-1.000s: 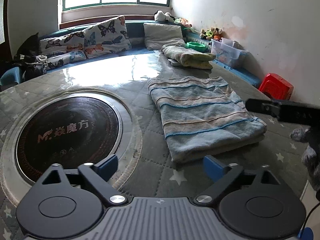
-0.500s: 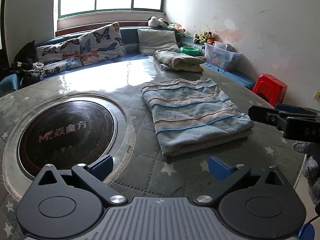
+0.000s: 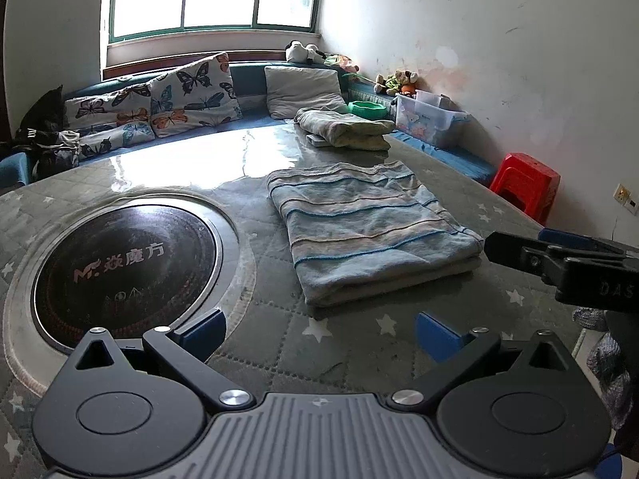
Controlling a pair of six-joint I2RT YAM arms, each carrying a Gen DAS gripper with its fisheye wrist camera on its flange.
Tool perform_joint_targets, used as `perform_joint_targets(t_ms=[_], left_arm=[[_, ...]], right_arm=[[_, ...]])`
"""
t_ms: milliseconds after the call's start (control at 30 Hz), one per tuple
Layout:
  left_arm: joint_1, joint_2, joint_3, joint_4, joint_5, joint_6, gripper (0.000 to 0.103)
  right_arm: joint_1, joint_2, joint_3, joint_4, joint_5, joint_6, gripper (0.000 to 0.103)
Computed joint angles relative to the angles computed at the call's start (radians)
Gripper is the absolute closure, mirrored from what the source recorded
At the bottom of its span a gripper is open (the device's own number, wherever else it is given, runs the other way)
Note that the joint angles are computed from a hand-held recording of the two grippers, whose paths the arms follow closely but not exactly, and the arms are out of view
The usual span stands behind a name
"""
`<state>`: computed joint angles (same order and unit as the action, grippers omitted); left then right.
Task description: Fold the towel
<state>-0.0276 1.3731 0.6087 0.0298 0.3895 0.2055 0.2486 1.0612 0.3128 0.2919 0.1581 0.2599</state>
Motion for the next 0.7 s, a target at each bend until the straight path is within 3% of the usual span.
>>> perform_joint_targets(t_ms=[700], left_arm=[[-0.015, -0.029, -0.057, -0.022, -0.027, 0.048, 0.000]], right_arm=[[0.094, -0.033, -0.035, -0.088, 0.123, 0.088, 0.000]])
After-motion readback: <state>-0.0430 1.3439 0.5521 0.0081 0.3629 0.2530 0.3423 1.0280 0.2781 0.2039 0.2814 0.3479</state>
